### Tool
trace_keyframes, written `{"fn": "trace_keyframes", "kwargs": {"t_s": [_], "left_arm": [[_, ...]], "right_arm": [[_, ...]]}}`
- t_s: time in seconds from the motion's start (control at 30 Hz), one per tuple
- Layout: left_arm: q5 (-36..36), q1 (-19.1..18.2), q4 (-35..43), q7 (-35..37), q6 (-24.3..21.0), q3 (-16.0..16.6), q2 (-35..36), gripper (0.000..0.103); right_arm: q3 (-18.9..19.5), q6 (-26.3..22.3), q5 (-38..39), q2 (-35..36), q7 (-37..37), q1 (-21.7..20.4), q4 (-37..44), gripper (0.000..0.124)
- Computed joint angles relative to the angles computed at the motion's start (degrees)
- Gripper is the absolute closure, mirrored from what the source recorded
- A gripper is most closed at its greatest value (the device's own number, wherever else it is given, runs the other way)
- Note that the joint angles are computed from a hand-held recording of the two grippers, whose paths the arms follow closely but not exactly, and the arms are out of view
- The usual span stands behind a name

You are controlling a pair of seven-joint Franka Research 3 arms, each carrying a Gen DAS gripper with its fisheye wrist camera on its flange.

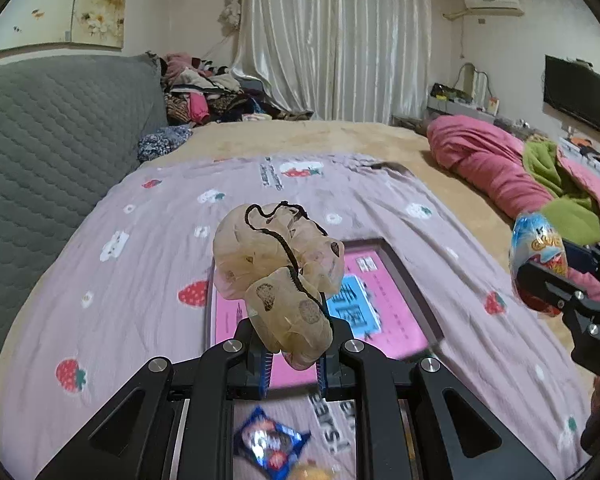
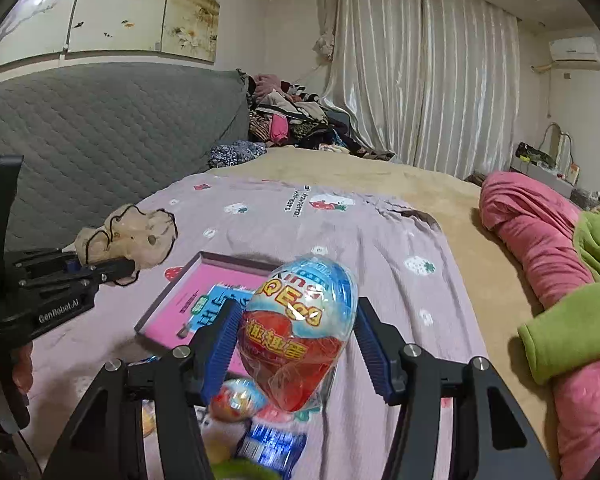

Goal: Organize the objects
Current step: 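Lift the puff with left tool while right tool carries the egg toward the tray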

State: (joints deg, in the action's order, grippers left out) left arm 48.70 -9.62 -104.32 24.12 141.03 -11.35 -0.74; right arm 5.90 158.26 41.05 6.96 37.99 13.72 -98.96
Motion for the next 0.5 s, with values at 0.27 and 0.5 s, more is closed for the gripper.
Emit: {"fn": "trace_keyframes", "kwargs": {"t_s": [0.27, 0.5], "left_arm": [[1.4, 0.9, 7.4, 1.3, 3.3, 3.0, 8.7, 0.086], [-1.4, 0.0, 16.4, 4.0, 5.2, 6.4, 17.6, 0.086]], "right_arm": [[1.2, 1.2, -4.7, 10.7, 2.6, 0.5, 10.9, 0.066], [1.8, -0.2, -12.1, 21.6, 7.3, 1.7, 23.5, 0.066]]}}
